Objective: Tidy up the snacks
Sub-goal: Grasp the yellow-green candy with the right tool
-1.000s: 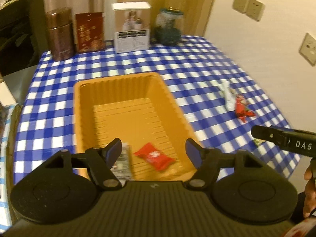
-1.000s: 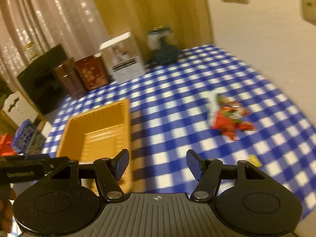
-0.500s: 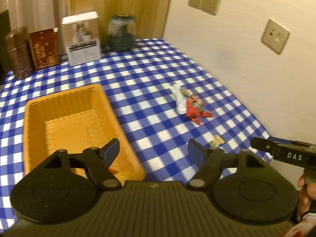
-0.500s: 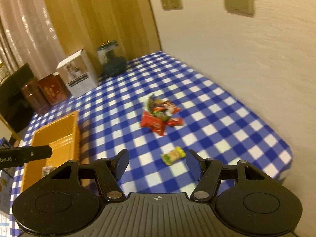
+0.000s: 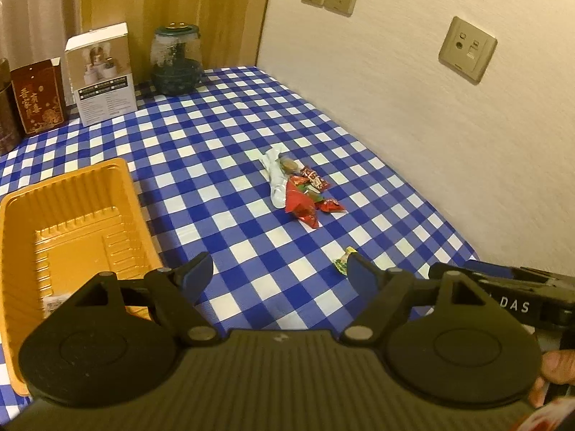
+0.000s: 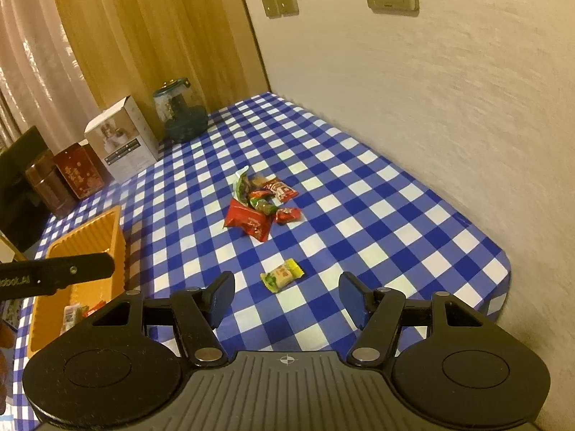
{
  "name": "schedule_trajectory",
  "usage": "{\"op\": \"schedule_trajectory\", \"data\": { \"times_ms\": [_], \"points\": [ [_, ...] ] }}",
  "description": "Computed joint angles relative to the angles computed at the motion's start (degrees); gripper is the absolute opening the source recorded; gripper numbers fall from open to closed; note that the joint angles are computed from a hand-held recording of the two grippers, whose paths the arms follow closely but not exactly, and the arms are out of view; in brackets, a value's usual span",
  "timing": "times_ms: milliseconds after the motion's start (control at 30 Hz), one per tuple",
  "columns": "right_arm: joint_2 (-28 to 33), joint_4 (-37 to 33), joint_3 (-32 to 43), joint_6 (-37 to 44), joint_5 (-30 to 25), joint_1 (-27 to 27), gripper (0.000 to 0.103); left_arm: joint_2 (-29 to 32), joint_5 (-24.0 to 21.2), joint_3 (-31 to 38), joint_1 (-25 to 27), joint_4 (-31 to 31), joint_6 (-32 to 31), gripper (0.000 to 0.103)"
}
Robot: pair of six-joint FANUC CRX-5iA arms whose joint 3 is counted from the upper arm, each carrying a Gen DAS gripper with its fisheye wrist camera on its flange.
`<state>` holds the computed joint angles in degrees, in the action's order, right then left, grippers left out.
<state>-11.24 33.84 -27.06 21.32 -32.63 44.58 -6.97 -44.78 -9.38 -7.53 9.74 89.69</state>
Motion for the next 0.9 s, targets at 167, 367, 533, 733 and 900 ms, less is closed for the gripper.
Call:
{"op": "schedule_trajectory", "data": {
  "times_ms": [167, 367, 533, 733, 900],
  "points": [
    [-0.6, -1.0, -0.8, 1.7, 0.9, -0.3, 0.064, 1.3, -0.7, 2.1, -1.5, -2.8, 2.7, 0.080],
    [-1.2, -2.5, -1.4, 4.6, 2.5, -1.0, 0.064, 2.3, -1.6, 4.4, -3.1, -6.4, 5.6, 0.080],
    [-0.8, -2.3, -1.4, 5.5, 2.3, -1.0, 0.064, 2.3, 0.1, 3.8, -3.4, -6.3, 5.0, 0.080],
    [0.0, -0.8, -0.9, 5.5, 1.8, -0.9, 0.064, 2.3, 2.5, 2.2, -2.8, -3.6, 1.2, 0.080],
    [1.9, -3.9, 0.1, 11.5, 4.2, -2.1, 0.064, 3.7, 4.0, 1.6, -2.5, -2.3, -1.1, 0.082]
  ]
}}
